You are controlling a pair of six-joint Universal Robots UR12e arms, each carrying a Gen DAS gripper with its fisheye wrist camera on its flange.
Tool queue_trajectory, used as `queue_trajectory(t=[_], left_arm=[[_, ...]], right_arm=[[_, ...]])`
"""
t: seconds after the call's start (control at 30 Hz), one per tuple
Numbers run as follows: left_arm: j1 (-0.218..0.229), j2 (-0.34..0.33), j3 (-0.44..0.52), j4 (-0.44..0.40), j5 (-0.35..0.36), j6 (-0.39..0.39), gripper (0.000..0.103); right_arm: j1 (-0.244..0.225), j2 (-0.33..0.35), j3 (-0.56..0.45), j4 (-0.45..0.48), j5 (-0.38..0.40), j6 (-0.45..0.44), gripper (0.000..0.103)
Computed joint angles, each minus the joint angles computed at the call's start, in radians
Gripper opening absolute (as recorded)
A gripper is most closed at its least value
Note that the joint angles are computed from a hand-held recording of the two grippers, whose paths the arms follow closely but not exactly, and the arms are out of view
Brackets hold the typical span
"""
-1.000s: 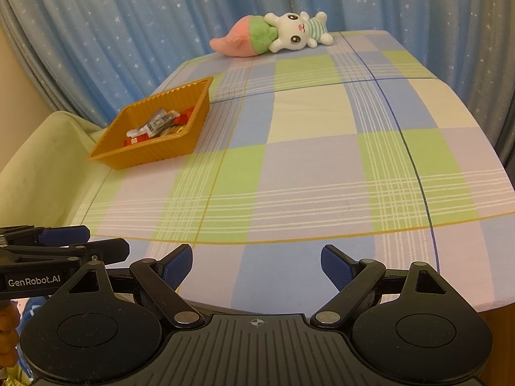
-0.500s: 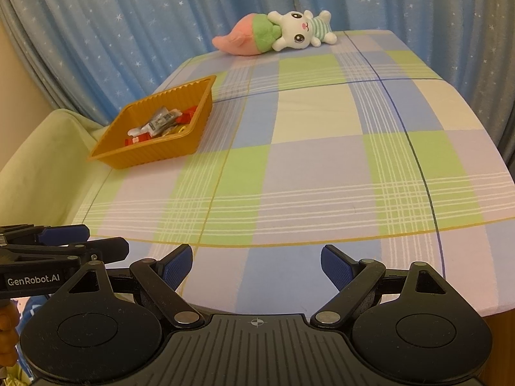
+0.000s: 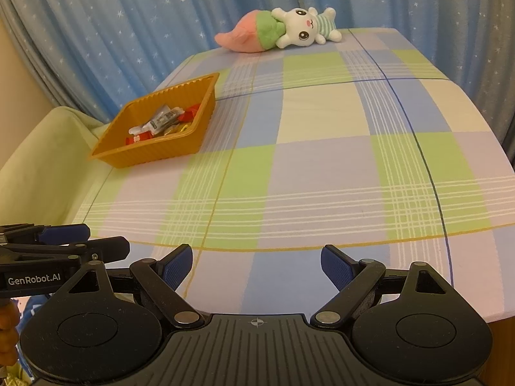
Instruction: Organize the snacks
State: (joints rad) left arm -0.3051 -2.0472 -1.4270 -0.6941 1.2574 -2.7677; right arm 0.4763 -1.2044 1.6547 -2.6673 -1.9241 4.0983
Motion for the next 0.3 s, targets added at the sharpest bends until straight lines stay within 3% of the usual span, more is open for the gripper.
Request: queue_trajectory(t=[0.3], left_arm=[[-0.002,-0.021,0.03,-0.01,0.012,-0.009,0.071]], right_arm=[[-0.01,0.012,-0.016,0.001,0.01,-0.005,0.087]])
